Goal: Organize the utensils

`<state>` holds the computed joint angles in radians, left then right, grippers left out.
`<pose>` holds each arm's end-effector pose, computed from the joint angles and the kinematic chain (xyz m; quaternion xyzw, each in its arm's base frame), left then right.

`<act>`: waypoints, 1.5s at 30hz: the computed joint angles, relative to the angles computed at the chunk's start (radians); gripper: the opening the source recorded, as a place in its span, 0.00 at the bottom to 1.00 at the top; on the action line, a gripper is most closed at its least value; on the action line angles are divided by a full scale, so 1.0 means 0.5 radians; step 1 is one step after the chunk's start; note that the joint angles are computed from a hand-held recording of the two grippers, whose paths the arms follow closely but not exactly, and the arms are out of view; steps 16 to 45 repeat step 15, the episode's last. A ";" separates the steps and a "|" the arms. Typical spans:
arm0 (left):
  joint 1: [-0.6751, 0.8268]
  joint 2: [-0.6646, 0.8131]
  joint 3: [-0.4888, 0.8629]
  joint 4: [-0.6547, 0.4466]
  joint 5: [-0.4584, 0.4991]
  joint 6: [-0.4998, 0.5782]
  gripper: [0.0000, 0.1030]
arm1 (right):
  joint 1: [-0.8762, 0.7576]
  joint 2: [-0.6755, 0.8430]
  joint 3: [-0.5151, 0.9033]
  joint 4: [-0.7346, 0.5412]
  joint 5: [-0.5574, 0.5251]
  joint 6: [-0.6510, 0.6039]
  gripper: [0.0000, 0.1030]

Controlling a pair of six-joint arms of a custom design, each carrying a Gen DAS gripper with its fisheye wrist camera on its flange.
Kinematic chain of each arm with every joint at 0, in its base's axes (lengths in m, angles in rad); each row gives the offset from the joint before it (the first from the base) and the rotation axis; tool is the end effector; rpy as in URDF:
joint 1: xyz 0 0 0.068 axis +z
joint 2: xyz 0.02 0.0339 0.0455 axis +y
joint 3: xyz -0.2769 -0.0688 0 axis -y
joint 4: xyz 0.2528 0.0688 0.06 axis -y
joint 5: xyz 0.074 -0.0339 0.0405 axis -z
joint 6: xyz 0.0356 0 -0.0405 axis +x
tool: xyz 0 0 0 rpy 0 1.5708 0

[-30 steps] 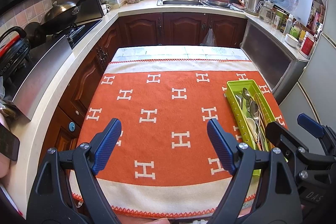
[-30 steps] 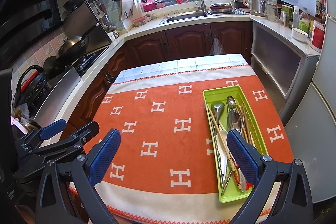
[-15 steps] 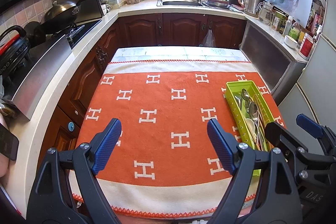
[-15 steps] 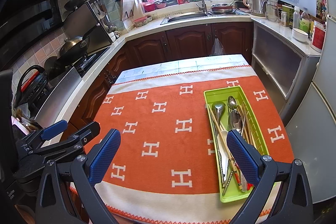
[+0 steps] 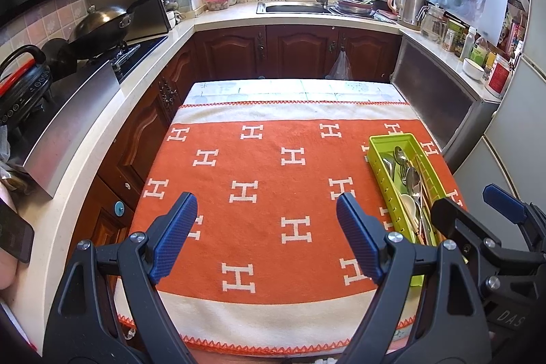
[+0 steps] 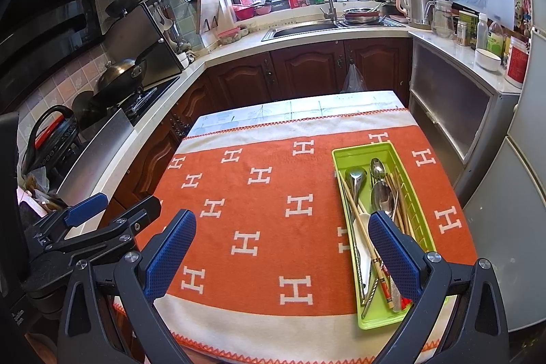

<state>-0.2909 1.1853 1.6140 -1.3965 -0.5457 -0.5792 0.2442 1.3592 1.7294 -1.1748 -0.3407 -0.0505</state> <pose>0.1778 -0.0340 0.4437 -0.2113 0.8985 0.1128 0.3678 0.2401 0.0721 0.4541 -0.1969 0.8949 0.1921 0.3515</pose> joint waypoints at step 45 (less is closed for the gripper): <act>0.023 -0.023 0.009 -0.011 0.023 -0.001 0.80 | 0.025 -0.023 -0.019 0.002 0.028 0.015 0.99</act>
